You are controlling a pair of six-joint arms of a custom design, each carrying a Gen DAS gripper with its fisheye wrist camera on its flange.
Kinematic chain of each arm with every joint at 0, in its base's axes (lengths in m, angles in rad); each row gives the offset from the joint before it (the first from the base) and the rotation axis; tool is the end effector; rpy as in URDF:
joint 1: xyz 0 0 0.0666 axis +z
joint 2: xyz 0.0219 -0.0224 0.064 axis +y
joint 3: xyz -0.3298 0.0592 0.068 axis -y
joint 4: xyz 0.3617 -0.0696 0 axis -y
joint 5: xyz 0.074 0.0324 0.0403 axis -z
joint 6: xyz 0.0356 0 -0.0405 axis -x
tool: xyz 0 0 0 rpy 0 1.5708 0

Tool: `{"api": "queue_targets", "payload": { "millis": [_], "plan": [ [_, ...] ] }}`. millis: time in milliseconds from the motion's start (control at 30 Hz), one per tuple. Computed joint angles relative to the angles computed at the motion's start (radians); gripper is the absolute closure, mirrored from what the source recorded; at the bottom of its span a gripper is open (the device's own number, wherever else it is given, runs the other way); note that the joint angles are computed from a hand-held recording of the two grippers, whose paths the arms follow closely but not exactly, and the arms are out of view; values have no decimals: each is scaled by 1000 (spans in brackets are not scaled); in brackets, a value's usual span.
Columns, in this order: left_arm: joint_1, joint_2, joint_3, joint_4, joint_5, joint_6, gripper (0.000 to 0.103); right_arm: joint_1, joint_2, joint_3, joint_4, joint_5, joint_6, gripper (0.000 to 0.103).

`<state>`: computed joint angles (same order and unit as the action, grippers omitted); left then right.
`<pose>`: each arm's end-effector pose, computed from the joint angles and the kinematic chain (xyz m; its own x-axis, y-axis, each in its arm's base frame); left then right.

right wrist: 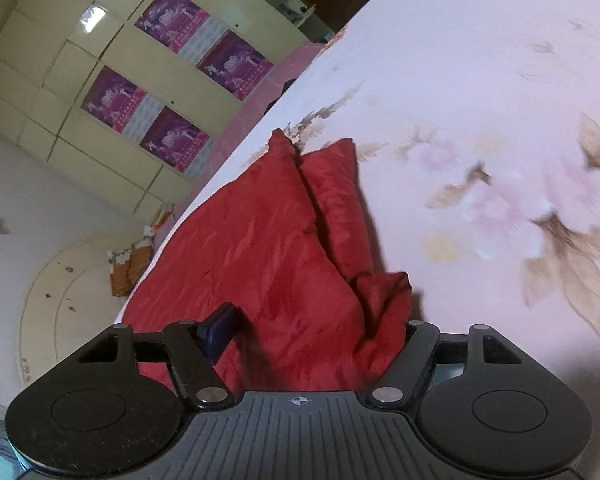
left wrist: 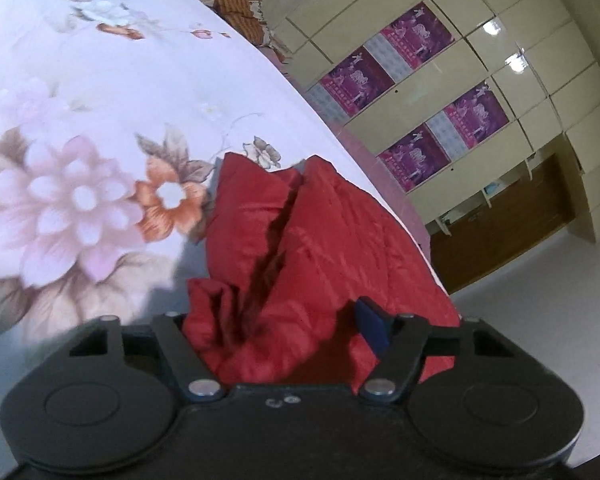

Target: Fold large clothes

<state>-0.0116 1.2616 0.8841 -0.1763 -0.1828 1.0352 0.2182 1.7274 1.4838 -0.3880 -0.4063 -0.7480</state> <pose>0.4152 0.0013 0.2746 -0.1452 -0.8440 -0.5163 -0.5253 0.5080 -0.6826 0.5609 0.1384 0.2954 -0.7696 0.4693 -0.4329 0.0180 0.6937 0.7200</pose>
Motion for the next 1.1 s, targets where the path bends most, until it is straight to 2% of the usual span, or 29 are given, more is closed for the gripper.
{"api": "queue_targets", "payload": {
  "millis": [100, 133, 200, 333, 433, 600, 867, 1100],
  "plan": [
    [6, 19, 21, -16, 21, -32, 59, 2, 31, 40, -38, -21, 24, 62],
    [5, 19, 25, -22, 26, -37, 65, 3, 37, 49, -48, -23, 38, 65],
    [-1, 22, 47, -49, 17, -61, 72, 8, 32, 56, -64, -10, 78, 77],
    [-38, -2, 91, -152, -35, -147, 81, 24, 17, 85, -133, 34, 180, 84],
    [-73, -39, 98, -201, -72, -145, 81, 20, -9, 81, -169, 36, 233, 85],
    [-172, -106, 78, -277, -151, -85, 82, -19, -90, 5, -198, -9, 298, 86],
    [-401, -212, 11, -404, -327, 113, 82, -120, -266, -185, -244, -101, 407, 86],
    [-580, -245, 20, -555, -461, 263, 81, -201, -375, -287, -302, -186, 482, 85]
  ]
}}
